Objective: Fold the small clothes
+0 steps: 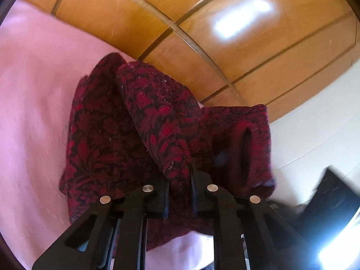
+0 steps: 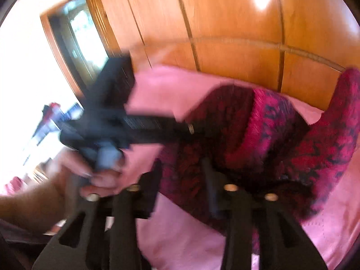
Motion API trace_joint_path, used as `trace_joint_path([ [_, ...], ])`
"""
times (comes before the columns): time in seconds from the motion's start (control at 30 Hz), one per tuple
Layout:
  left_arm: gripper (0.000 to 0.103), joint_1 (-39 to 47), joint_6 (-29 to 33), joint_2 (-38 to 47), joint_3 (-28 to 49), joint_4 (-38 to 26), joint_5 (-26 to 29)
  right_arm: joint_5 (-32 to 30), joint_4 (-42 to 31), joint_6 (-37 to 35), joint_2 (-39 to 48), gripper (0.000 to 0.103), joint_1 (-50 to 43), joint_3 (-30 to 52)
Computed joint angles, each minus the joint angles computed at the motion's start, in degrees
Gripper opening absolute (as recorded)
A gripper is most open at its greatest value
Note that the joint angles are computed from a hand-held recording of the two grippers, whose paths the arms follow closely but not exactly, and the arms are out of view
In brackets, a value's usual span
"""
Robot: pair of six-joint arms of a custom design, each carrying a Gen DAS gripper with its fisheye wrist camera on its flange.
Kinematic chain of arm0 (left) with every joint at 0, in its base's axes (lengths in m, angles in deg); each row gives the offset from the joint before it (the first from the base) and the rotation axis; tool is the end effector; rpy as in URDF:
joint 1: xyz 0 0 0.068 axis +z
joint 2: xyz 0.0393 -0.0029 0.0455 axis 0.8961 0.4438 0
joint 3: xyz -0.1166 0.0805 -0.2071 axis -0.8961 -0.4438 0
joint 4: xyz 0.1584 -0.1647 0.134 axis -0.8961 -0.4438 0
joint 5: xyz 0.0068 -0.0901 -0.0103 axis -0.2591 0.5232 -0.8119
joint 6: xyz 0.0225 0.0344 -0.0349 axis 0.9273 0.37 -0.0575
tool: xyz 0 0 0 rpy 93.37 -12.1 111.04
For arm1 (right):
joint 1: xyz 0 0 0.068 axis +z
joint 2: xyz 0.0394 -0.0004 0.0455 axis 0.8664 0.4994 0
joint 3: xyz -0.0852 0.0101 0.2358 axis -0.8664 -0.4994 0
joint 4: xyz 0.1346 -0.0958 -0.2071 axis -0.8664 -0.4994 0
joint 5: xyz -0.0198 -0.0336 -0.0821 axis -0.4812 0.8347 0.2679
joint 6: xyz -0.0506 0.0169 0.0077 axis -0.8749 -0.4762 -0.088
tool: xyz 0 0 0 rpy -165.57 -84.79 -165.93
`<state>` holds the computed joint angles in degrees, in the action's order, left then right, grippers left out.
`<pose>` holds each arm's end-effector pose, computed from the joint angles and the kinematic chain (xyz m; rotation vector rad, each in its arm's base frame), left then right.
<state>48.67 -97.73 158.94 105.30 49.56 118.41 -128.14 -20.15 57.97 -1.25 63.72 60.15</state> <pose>0.3599 -0.1168 0.1890 0.0024 2.3583 -1.0866 0.2585 0.0411 0.2910 -0.6267 2.4072 0.9240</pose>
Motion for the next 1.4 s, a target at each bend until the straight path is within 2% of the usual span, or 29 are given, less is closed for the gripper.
trace_joint_path([
  [0.07, 0.013, 0.1, 0.7, 0.4, 1.0, -1.2, -0.1, -5.6, -3.1, -0.5, -0.8, 0.062, -8.0, 3.1],
  [0.13, 0.013, 0.3, 1.6, 1.7, 2.7, -2.4, -1.0, -9.3, -5.0, 0.6, 0.0, 0.067, -15.6, 5.1],
  [0.17, 0.013, 0.3, 2.0, 1.5, 2.7, -2.8, -1.3, -9.9, -4.8, 1.6, 0.3, 0.073, -19.8, 5.0],
  [0.23, 0.013, 0.1, 2.6, 1.0, 2.6, -3.4, -1.9, -5.5, 0.7, 8.1, 1.2, 0.083, -24.2, 2.8],
  [0.3, 0.013, -0.1, 2.8, 0.7, 2.4, -3.8, -2.2, -4.9, 1.2, 10.5, 6.5, 0.081, -26.7, 3.1],
  [0.37, 0.013, -0.3, 3.1, 0.4, 2.5, -4.2, -2.5, -1.4, 3.9, 12.5, 10.6, 0.070, -26.6, 1.5],
  [0.4, 0.013, -0.2, 3.2, 0.0, 2.4, -4.2, -2.5, 1.3, 5.8, 14.4, 11.8, 0.067, -25.9, 0.3],
  [0.43, 0.013, -0.4, 3.3, -0.1, 2.5, -4.2, -2.7, 1.2, 8.2, 18.1, 14.8, 0.066, -25.8, -0.9],
  [0.57, 0.013, -1.1, 5.6, -1.0, 2.1, -4.2, -3.9, -5.8, 18.8, 29.5, 22.9, 0.066, -25.6, -4.0],
  [0.63, 0.013, -1.3, 6.7, -1.7, 1.7, -3.7, -4.2, -8.4, 21.2, 30.6, 25.6, 0.066, -23.3, -3.3],
  [0.7, 0.013, -1.1, 8.0, -3.5, 0.3, -2.4, -4.6, -11.2, 19.4, 25.8, 25.3, 0.062, -20.4, -1.3],
  [0.83, 0.013, 1.5, 10.2, -8.5, -4.1, 2.8, -2.5, -10.3, 14.9, 16.8, 23.2, 0.063, -11.8, 3.0],
  [1.0, 0.016, 7.9, 5.5, -4.7, -4.0, 4.8, 3.1, -2.9, 17.6, 15.2, 21.2, 0.063, -2.7, 3.4],
  [1.07, 0.028, 9.0, 5.2, -2.5, -3.7, 4.4, 4.4, -0.4, 19.0, 14.7, 21.2, 0.063, 0.0, 3.1],
  [1.1, 0.030, 9.8, 4.4, -0.9, -3.4, 4.3, 5.5, 1.0, 19.2, 14.0, 20.3, 0.063, 1.7, 2.7],
  [1.2, 0.034, 13.2, -1.5, 3.2, -5.0, 9.4, 10.4, 6.8, 18.4, 6.3, 18.7, 0.063, 4.7, 1.9],
  [1.33, 0.034, 15.4, -3.5, 4.9, -5.5, 11.6, 13.2, 13.2, 19.0, -0.4, 17.2, 0.063, 9.6, 1.2],
  [1.4, 0.034, 15.3, -3.2, 3.9, -5.2, 11.1, 12.4, 14.5, 21.1, -2.9, 14.8, 0.063, 10.2, -3.3],
])
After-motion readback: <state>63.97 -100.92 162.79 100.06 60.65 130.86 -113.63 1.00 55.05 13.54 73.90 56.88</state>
